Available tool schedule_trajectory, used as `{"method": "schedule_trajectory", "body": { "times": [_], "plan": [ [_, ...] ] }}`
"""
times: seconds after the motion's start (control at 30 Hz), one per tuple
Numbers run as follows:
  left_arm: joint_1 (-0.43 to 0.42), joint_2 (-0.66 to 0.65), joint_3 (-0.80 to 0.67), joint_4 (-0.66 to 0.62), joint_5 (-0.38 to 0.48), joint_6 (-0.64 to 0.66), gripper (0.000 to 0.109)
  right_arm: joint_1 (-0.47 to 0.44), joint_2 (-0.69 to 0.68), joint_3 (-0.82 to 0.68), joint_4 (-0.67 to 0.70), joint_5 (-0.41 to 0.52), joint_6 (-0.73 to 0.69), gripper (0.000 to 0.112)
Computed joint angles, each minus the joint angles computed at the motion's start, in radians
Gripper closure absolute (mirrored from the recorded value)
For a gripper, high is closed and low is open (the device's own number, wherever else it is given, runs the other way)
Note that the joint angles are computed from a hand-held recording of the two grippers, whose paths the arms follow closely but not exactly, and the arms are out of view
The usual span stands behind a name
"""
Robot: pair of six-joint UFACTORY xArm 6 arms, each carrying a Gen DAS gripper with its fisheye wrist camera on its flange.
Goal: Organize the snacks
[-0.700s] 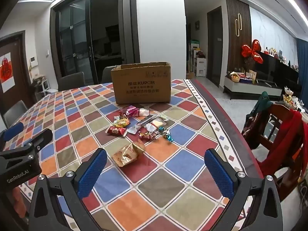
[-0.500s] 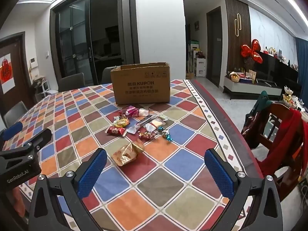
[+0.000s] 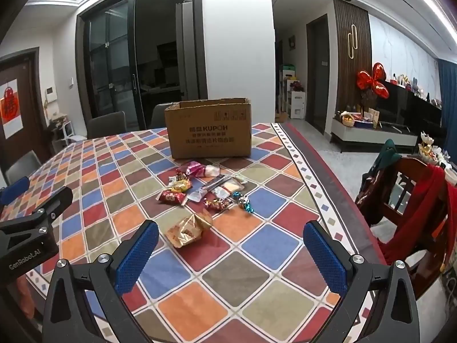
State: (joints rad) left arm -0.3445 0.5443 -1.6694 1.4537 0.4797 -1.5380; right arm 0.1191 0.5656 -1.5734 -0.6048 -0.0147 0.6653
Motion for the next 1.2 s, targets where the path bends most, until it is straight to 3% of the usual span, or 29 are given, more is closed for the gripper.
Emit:
{"method": "schedule_trajectory", "body": {
  "times": [0.13, 1.2],
  "plan": [
    [-0.001, -0.001, 0.0, 0.013, 0.0, -0.014, 0.006, 0.005, -0.004, 0.008, 0.057, -0.002, -0.056, 0.01],
    [-0.002, -0.004, 0.002, 0.045, -0.017, -0.04, 0.006, -0.001, -0.007, 0.007, 0.003, -0.006, -0.006, 0.01]
  ]
}}
